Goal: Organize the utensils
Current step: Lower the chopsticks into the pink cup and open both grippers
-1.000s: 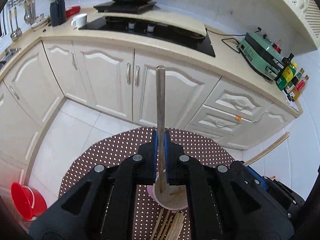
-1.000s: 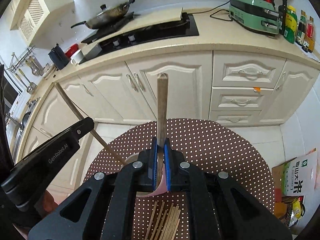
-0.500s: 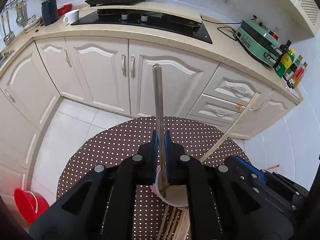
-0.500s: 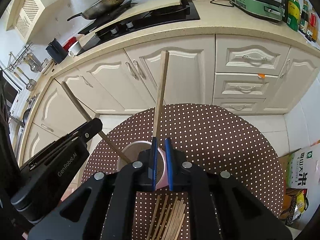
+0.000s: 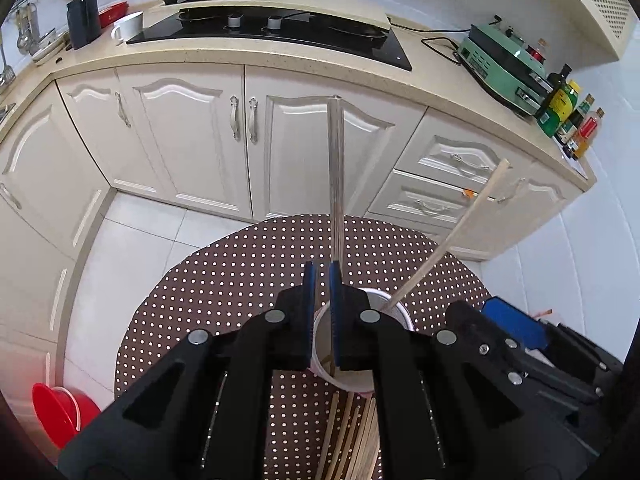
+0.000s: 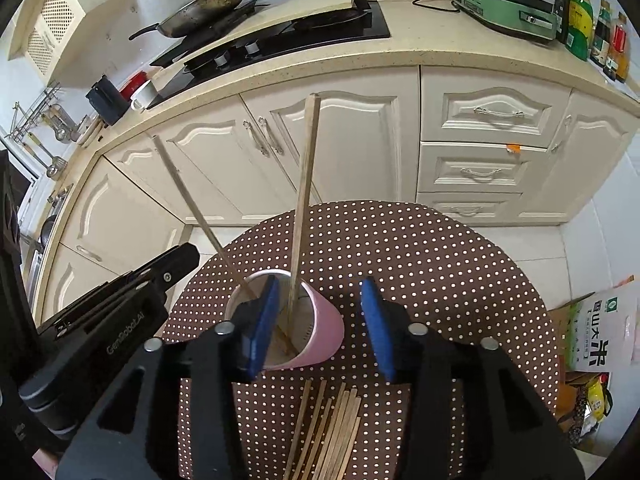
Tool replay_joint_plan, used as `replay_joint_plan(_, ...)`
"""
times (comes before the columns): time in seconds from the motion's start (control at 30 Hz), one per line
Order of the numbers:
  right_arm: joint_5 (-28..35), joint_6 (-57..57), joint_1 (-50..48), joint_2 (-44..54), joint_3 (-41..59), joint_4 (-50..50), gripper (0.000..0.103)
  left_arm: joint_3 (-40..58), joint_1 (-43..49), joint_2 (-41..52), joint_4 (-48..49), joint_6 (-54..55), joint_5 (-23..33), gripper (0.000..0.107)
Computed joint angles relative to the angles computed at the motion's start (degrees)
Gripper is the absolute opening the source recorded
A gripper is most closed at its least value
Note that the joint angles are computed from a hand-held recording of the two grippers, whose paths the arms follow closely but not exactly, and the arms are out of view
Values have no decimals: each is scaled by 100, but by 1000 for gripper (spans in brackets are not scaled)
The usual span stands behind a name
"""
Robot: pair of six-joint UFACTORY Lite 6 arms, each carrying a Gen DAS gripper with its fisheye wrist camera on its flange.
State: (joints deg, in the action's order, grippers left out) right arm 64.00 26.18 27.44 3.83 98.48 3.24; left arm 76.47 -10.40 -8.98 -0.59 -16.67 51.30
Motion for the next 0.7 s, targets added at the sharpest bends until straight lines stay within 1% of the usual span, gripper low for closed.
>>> replay_joint_plan(0.1,39,17,9,-56,-3,-16,47,-51,-42,-106,35,-10,48,8)
replay_joint_plan(0.17,67,37,14,-128,-34,-44,54,-68,-42,-156,24,28,92,8)
replay_joint_plan(0.4,183,165,117,-370,-142,-171,64,-232,-125,-496,196,-82,246,8)
replay_joint_plan(0.47,215,235,152,-480,-193,-209,72,-260,-130,-591,225,-93,339,8)
replay_joint_plan(0.6,294,386,264,-684,-263,-319,74,-369,-157,-846,335,-109,469,8)
replay_joint_plan(0.7,412,501,392,-832,-298,-439,78,-448,-196,-1055,383,-146,603,8)
